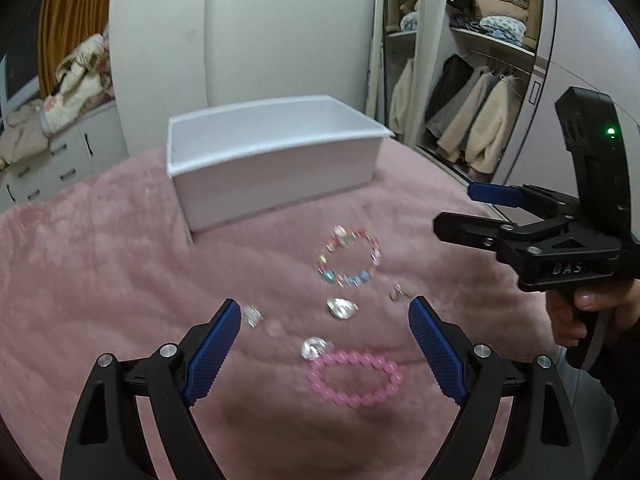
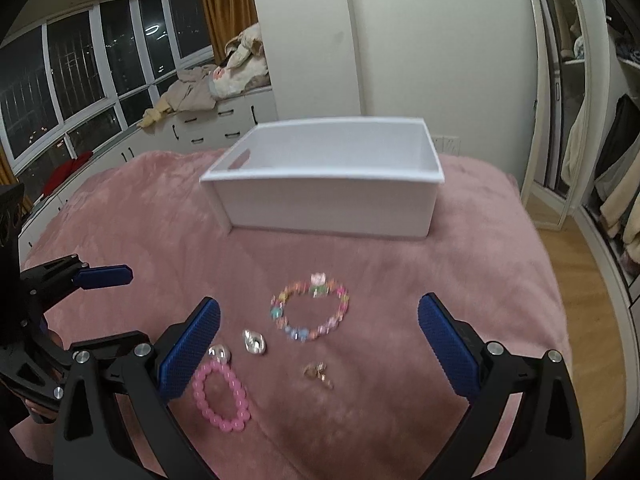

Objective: Organize jewelry
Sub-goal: 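Move both open tools back down to the remaining jewelry on the bed, then grasp the pink bead bracelet with the left tool while the right tool grasps the gold heart charm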

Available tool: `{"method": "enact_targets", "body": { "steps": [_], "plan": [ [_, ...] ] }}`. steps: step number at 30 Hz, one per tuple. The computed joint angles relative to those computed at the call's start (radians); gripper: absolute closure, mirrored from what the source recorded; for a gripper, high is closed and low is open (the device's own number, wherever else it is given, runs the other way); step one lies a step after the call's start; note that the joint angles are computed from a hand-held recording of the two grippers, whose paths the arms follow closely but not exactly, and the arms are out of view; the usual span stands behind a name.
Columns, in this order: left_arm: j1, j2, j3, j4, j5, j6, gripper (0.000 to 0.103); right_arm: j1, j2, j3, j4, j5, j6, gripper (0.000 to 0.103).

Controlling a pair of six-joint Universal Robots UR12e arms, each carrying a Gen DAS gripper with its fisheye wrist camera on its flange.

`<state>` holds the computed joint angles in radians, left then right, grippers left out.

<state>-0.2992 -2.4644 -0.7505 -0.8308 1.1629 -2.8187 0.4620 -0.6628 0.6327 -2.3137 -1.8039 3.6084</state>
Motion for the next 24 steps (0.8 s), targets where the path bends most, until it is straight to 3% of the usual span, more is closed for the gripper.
{"method": "enact_targets", "body": {
  "steps": [6, 8, 10, 18, 21, 23, 24],
  "plan": [
    [-0.012, 0.003, -0.031, -0.048, 0.004, 0.024, 0.016, -0.001, -0.013, 0.057, 0.001, 0.044, 0.036, 0.01],
    [-0.015, -0.003, -0.028, -0.076, 0.016, 0.04, 0.016, -0.003, -0.017, 0.076, -0.002, 0.067, 0.047, 0.015],
    [-0.017, -0.011, -0.022, -0.096, 0.024, 0.043, 0.018, -0.005, -0.019, 0.09, -0.008, 0.096, 0.055, 0.026],
    [-0.021, -0.047, 0.023, -0.152, 0.049, -0.007, 0.027, -0.013, -0.018, 0.118, -0.017, 0.145, 0.065, 0.045],
    [-0.023, -0.061, 0.044, -0.176, 0.06, -0.017, 0.034, -0.017, -0.015, 0.125, -0.027, 0.159, 0.089, 0.052],
    [-0.026, -0.074, 0.067, -0.211, 0.071, -0.018, 0.053, -0.019, -0.011, 0.126, -0.023, 0.17, 0.095, 0.057],
    [-0.027, -0.075, 0.07, -0.225, 0.08, -0.018, 0.055, -0.019, -0.009, 0.123, -0.02, 0.17, 0.093, 0.058]
  ]
}}
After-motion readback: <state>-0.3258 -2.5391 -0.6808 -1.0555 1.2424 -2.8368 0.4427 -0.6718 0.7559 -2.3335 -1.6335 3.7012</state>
